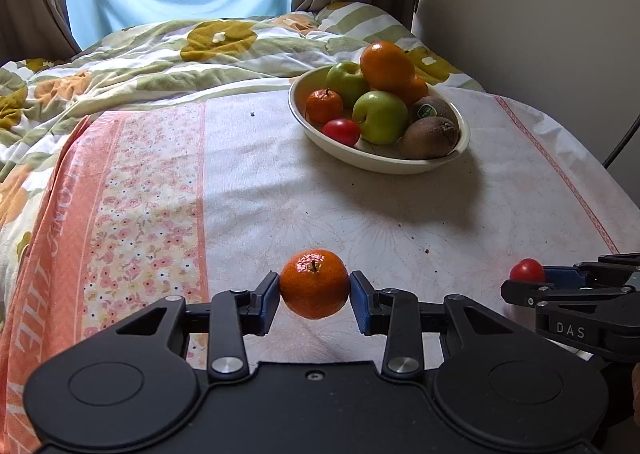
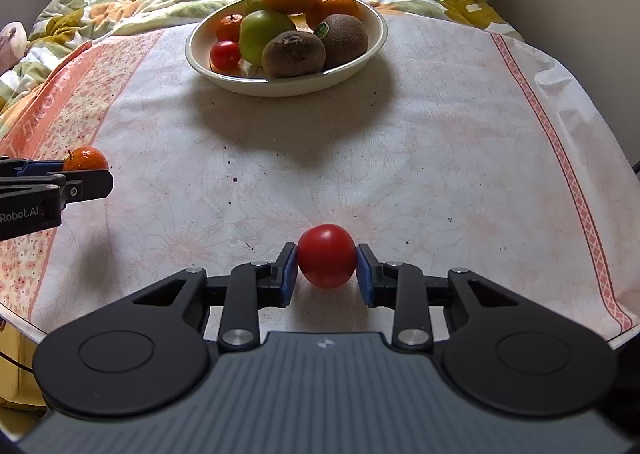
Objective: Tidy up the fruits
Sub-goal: 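Lower the mandarin into the bowl with the left tool while the right tool drops the tomato in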
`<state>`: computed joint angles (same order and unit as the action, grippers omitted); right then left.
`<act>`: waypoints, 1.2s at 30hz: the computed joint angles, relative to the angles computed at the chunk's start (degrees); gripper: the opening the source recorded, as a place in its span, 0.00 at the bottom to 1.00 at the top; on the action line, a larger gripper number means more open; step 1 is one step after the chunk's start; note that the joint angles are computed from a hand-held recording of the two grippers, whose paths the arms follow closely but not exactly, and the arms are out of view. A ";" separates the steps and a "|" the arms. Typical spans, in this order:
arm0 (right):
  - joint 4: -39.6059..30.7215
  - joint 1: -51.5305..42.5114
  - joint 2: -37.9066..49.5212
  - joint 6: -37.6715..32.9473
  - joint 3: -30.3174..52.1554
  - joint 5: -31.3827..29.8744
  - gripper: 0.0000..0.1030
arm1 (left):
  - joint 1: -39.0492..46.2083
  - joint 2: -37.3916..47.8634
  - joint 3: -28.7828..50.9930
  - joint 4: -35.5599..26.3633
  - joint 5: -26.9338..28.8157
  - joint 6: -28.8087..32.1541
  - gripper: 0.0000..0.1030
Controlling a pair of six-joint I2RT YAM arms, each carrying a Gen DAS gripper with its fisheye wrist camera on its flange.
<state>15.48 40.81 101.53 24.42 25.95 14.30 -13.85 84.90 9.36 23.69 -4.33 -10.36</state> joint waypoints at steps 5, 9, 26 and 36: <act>-3.67 0.20 -5.24 -0.98 0.81 -0.19 0.45 | 0.57 -9.11 0.74 -8.19 0.17 -1.07 0.40; -6.23 -1.04 -9.31 -1.72 1.92 -1.57 0.45 | 0.08 -15.65 2.47 -14.59 -1.06 -1.37 0.40; -10.15 -11.26 -6.57 -13.25 16.04 -11.26 0.45 | -1.25 -7.25 17.21 -17.86 -5.09 -1.87 0.40; -11.62 -17.35 5.62 -19.48 28.66 -17.43 0.45 | -0.22 11.56 30.71 -14.87 -4.94 -0.90 0.40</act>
<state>3.86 23.46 107.16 4.94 54.62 -3.13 -14.07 96.46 40.08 8.83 -9.27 -11.26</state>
